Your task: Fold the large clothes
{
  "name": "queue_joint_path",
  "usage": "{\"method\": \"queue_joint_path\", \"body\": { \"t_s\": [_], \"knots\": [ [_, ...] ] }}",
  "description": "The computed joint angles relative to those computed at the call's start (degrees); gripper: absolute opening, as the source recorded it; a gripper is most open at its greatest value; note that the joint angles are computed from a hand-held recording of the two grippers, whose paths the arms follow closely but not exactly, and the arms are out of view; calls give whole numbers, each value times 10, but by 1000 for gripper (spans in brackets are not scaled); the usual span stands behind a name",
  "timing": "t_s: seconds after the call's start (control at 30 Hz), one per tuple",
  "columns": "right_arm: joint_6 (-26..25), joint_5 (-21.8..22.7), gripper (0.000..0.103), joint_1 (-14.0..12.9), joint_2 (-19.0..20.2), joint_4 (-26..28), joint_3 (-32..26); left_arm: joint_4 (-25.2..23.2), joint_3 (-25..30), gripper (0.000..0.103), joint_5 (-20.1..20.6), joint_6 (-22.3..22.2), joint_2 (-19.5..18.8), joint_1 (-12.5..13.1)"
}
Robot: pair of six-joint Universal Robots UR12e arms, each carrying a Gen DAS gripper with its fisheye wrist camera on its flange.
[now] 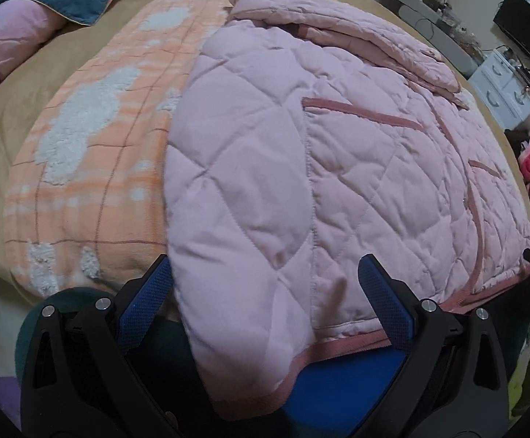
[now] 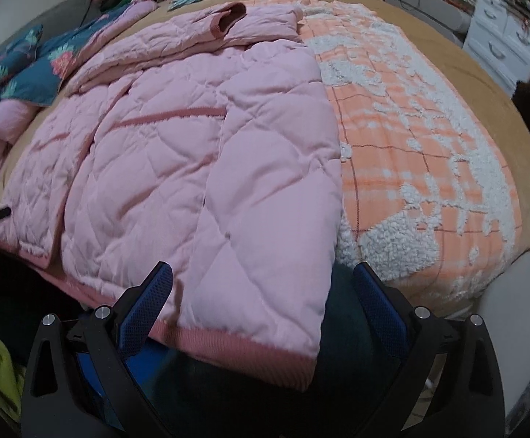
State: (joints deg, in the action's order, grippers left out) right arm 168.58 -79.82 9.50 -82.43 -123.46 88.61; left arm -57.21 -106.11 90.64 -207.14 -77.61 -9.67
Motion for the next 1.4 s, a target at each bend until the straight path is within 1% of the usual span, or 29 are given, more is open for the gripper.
{"method": "queue_joint_path", "body": {
  "t_s": [0.13, 0.23, 0.3, 0.37, 0.4, 0.47, 0.5, 0.57, 0.6, 0.67, 0.77, 0.83, 0.93, 1.0, 1.03, 1.07, 1.1, 1.13, 1.17, 1.2, 1.3, 1.4],
  "knots": [
    [-25, -39, 85, 10, -1, 9, -4, -8, 4, 94, 5, 3, -6, -3],
    [-35, -51, 80, 13, -3, 3, 0, -11, 6, 94, 7, 6, -9, -4],
    [-44, -51, 72, 15, -4, -3, 2, -12, 7, 94, 8, 7, -11, -5],
    [-54, -27, 49, 13, -5, 3, -1, -11, 7, 94, 8, 9, -13, -6],
    [-54, -22, 46, 13, -4, 5, -3, -9, 7, 94, 7, 10, -13, -6],
    [-50, -20, 38, 16, -3, -3, -3, -8, 6, 94, 7, 11, -14, -6],
    [-44, -10, 36, 14, -4, -10, -2, -6, 6, 94, 5, 11, -14, -6],
    [-27, 44, 29, 3, -10, -37, 5, -2, 4, 94, 1, 11, -12, -5],
    [-19, 69, 28, -2, -12, -52, 8, 1, 2, 94, -3, 11, -10, -3],
    [1, 107, 25, -10, -14, -78, 9, 6, -1, 94, -10, 12, -8, -1],
    [38, 153, 23, -19, -11, -118, 3, 8, -2, 93, -24, 18, -5, 1],
    [61, 181, 23, -24, -7, -145, -3, 11, -5, 90, -32, 21, -1, 2],
    [86, 200, 22, -27, 0, -171, -14, 8, -8, 81, -38, 29, 4, 0],
    [97, 208, 22, -28, 3, -181, -19, 4, -9, 73, -41, 33, 8, -2],
    [104, 213, 22, -29, 6, -188, -22, 1, -9, 70, -42, 38, 9, -4],
    [110, 219, 22, -30, 9, -194, -25, -1, -9, 64, -40, 39, 9, -6],
    [114, 222, 22, -30, 11, -199, -28, -4, -10, 54, -35, 39, 9, -8],
    [116, 222, 22, -30, 14, -203, -32, -5, -10, 47, -31, 38, 9, -10],
    [120, 222, 22, -29, 16, -208, -34, -7, -10, 31, -14, 33, 8, -15],
    [123, 224, 22, -29, 17, -211, -34, -2, -10, 23, 0, 32, 9, -19],
    [127, 223, 22, -27, 24, -216, -44, 19, -7, 13, 23, 39, 8, -28],
    [134, 223, 22, -26, 26, -225, -47, 41, 2, 11, 35, 46, 5, -32]
  ]
}}
